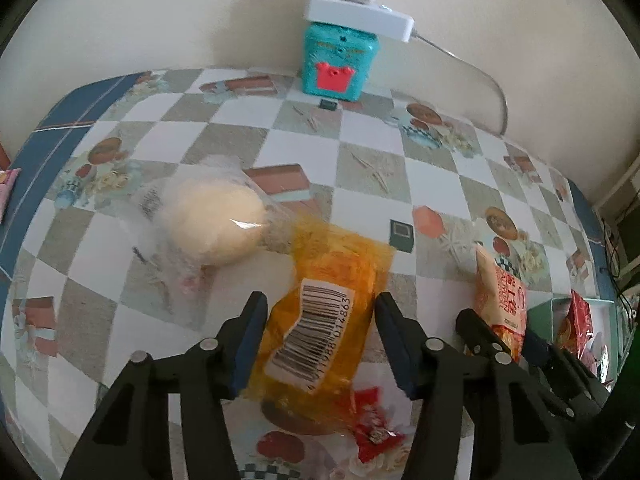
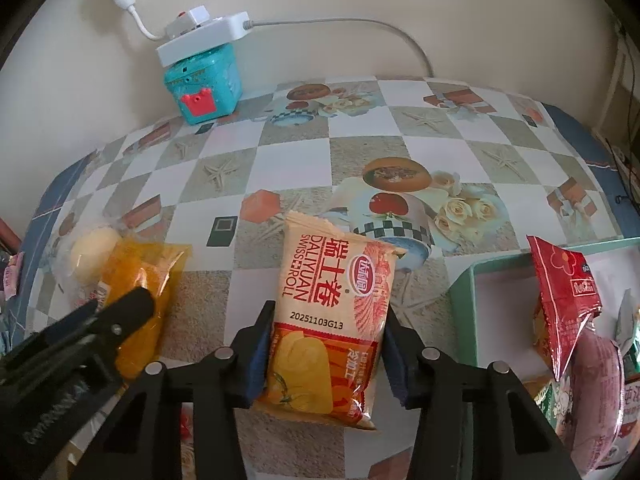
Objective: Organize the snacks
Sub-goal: 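Grasp the Daliyuan swiss roll pack with right tool while left tool grasps orange bread bag, then carry the swiss roll pack and orange bread bag over the teal tray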
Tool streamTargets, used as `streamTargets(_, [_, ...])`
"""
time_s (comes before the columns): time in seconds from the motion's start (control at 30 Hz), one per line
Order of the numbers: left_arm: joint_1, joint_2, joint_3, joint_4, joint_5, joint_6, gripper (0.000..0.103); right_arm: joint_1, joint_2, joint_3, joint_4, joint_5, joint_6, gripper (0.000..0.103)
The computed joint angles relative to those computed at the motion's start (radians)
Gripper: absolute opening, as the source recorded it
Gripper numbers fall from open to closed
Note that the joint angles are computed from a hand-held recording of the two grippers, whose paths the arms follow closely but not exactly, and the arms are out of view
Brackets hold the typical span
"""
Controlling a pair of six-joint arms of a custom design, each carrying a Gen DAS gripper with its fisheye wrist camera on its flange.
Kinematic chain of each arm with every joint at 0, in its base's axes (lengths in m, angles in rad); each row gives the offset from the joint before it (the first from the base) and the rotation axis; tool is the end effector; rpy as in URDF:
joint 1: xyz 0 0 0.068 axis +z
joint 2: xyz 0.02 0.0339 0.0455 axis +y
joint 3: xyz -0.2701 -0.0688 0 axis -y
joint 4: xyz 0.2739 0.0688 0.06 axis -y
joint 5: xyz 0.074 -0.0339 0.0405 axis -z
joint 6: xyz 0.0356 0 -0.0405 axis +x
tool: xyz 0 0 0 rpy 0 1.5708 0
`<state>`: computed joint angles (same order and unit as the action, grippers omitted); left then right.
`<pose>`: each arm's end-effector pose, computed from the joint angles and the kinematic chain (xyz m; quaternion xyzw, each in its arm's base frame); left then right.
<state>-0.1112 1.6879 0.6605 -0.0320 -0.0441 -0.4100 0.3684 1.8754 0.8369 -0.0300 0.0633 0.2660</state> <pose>0.2965 -0.0315 0.0828 -0.1495 0.9556 -0.0445 0.2498 0.3221 0.1219 0.0696 -0.0417 0.9673 0.0484 0.2456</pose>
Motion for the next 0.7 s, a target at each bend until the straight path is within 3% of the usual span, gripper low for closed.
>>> streamTargets(0.7, [-0.08, 0.087, 0.053, -0.039, -0.126, -0.003, 0.052, -0.002, -0.046, -0.05, 0.001, 0.014, -0.001, 0.043])
